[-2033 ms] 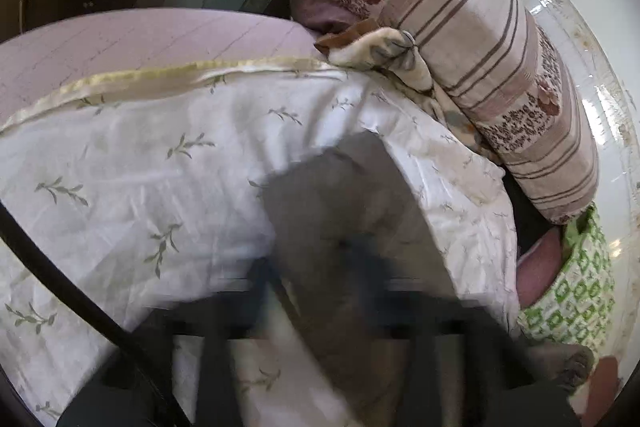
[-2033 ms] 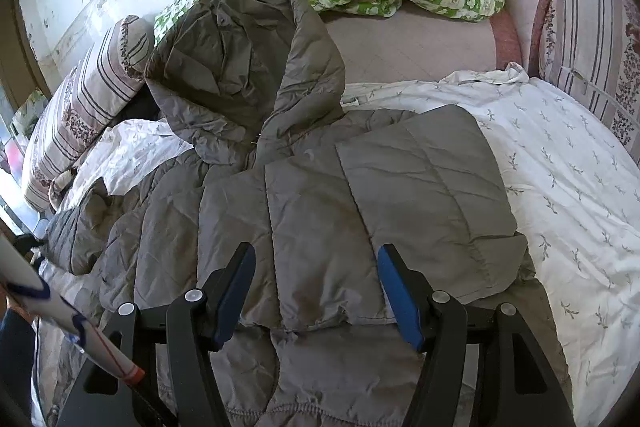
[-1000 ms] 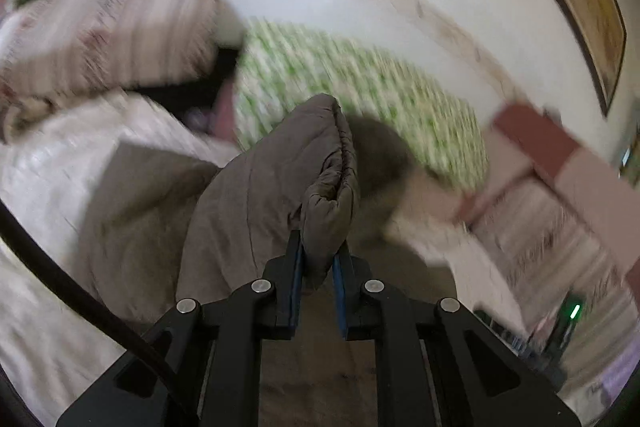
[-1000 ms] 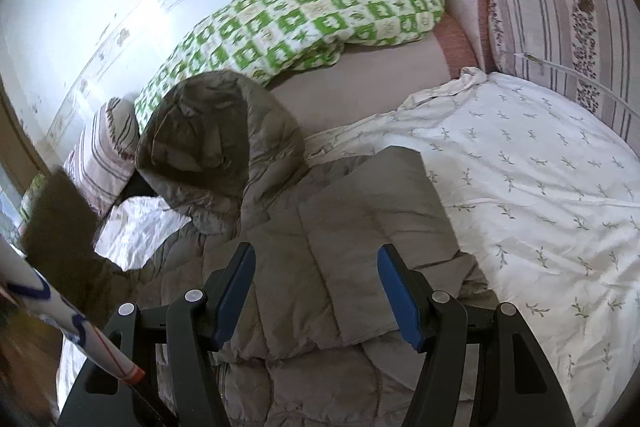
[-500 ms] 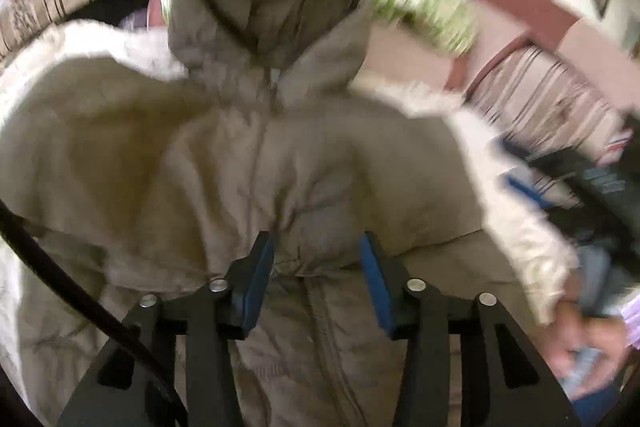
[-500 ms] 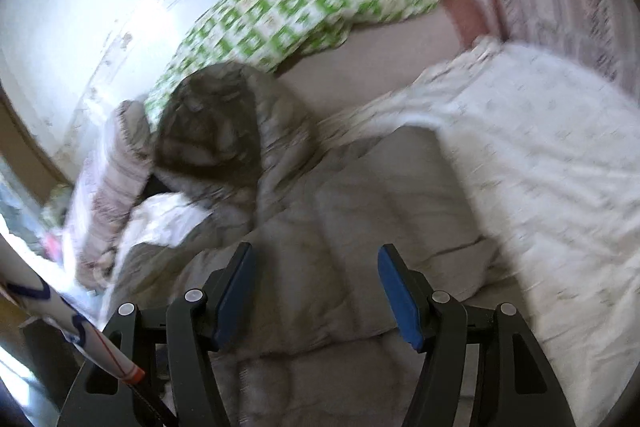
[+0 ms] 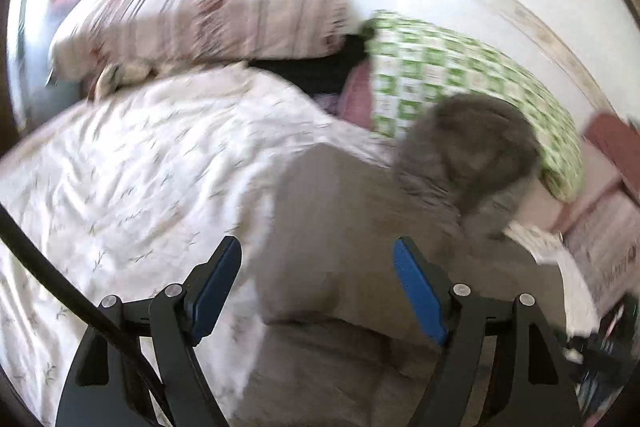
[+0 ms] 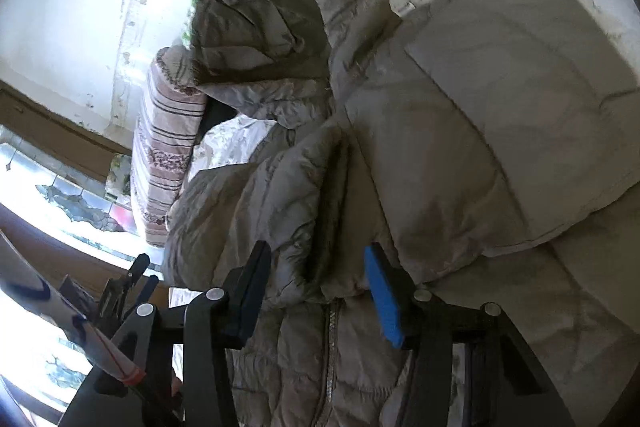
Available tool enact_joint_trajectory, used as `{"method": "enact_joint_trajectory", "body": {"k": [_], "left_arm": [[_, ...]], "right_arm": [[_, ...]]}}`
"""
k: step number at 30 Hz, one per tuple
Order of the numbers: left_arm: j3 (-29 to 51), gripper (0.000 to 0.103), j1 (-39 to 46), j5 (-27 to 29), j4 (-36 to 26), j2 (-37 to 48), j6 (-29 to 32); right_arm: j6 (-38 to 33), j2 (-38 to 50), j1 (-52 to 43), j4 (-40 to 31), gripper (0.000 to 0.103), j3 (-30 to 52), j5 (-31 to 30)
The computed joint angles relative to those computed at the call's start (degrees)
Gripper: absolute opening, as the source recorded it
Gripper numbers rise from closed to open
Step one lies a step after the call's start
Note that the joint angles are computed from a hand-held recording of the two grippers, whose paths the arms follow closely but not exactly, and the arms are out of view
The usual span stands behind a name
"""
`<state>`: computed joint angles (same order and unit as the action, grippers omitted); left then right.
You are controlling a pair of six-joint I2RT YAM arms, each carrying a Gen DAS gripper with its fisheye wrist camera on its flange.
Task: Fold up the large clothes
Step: 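Pinch and straighten the folded sleeve near the zipper with the right tool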
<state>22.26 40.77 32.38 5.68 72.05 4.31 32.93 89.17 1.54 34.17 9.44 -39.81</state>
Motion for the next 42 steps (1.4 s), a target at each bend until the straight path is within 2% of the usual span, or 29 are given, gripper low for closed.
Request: {"method": "enact_joint_trajectory", "body": {"k": [3,6,7,8,11,13,16,19,23,27,32,39,42], "left_arm": [[3.82,0.078,1.64,2.28,0.58,7.96,-1.75],[4.54,0.077,1.81,2.64,0.08,9.77,-1.59],[4.39,0.077,1.28,2.21,-0.06,9.58,-1.34],[3.86,0.078,0.08,0.85,0.48,9.20,-1.15],[2.41,0.078,-2.73,-2.29,2.01,7.92,-0.86],[1.84,0.078,-3.53,-3.13,2.50,7.54,-0.54],[1.28,0.078,-4.77,-4.30,3.53,7.55,-0.72],[1.11,0.078,-7.04,-6.17,4.66,9.03,-0.81],[0.58,0.078,-11.84,-10.77,7.70,12.01,-1.06],[0.00,0.078,-18.26,-19.24,10.54,15.21,0.43],[0.31,0.078,-22.53,-25.75,11.33,18.36,1.72],[0.77,0.078,-23.15,-26.75,10.86,19.96,2.01],[-1.10,0.078,-23.28,-27.47,11.39,15.98,1.41]], "right_arm": [[2.46,5.11,1.73,6.55,0.053,0.29,-0.45],[4.13,7.61,5.63,10.72,0.051,0.71,1.26],[4.31,8.16,6.86,11.74,0.037,0.75,2.05],[4.11,8.15,8.04,11.77,0.017,0.88,3.59],[3.15,5.20,8.04,11.47,0.016,-0.51,6.10],[1.80,-2.12,5.42,6.82,0.016,-1.99,7.72],[-2.38,-17.81,1.39,-7.23,0.016,-2.74,14.95],[-6.82,-26.97,0.42,-18.58,0.016,-1.49,25.26],[-8.63,-23.15,-0.12,-20.39,0.016,0.33,27.24],[-8.75,-18.52,4.12,-21.19,0.016,2.34,34.03],[-10.11,-8.73,2.28,-18.28,0.020,4.02,34.21],[-10.80,-6.23,1.16,-17.37,0.024,4.14,33.69],[-9.72,-9.09,0.46,-20.14,0.028,4.15,32.79]]}}
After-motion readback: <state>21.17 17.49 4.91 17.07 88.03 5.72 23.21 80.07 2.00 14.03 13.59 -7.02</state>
